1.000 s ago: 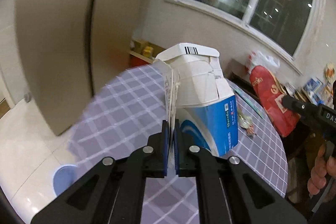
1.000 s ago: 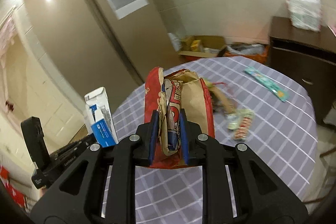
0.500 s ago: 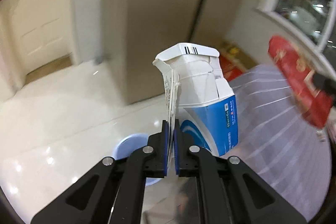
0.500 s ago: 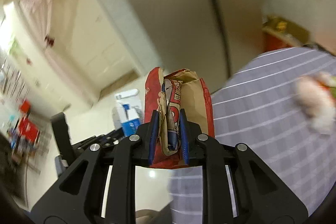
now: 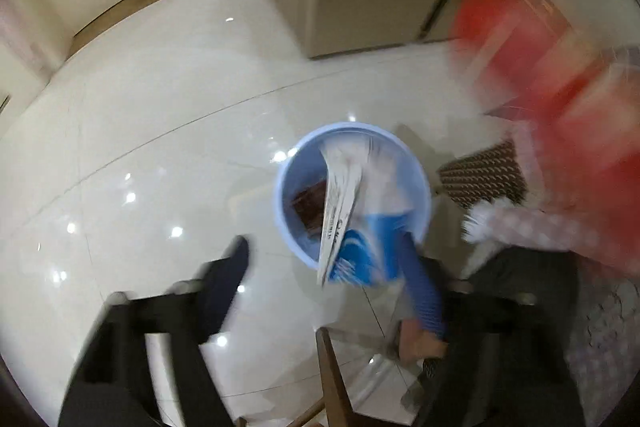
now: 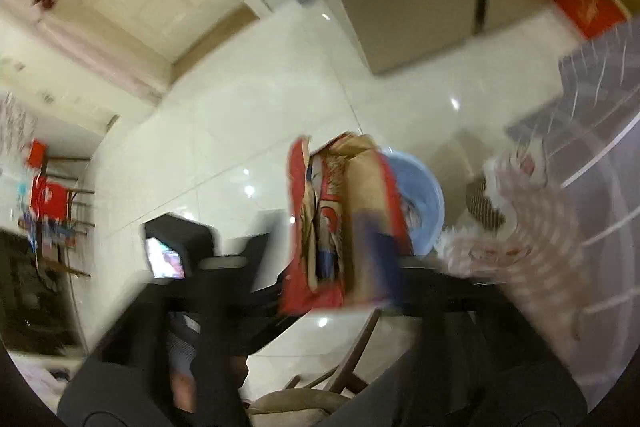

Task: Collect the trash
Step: 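Carry both items to the blue bin and open both tools to drop them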

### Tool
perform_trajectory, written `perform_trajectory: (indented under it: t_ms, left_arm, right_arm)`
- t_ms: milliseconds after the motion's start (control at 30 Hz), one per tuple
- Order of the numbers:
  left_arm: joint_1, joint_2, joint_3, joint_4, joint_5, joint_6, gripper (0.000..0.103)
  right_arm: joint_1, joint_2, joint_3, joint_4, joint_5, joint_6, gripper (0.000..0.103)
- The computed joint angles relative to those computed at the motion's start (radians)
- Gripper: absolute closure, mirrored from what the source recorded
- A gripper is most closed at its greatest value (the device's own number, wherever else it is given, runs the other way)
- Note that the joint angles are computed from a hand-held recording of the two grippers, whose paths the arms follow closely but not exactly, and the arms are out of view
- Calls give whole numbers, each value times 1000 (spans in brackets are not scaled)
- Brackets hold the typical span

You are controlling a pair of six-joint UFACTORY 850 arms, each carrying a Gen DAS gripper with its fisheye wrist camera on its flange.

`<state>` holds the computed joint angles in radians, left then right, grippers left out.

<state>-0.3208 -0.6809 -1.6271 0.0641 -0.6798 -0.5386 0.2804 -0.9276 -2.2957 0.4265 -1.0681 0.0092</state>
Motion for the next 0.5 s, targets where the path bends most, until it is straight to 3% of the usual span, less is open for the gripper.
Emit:
perform_trajectory:
  t_ms: [67,200,500]
  left_arm:
    - [4,28,27,-9,18,-23,27]
    - [-10,75,60,75,31,-105,23]
    - [-73,134,-10,274,63,-244,16]
  right_arm:
    - [-9,73,117,43,68,-25,22]
    - [-24,187,248,58,163,-94,7]
    - [-85,387,418,194,300,-286,6]
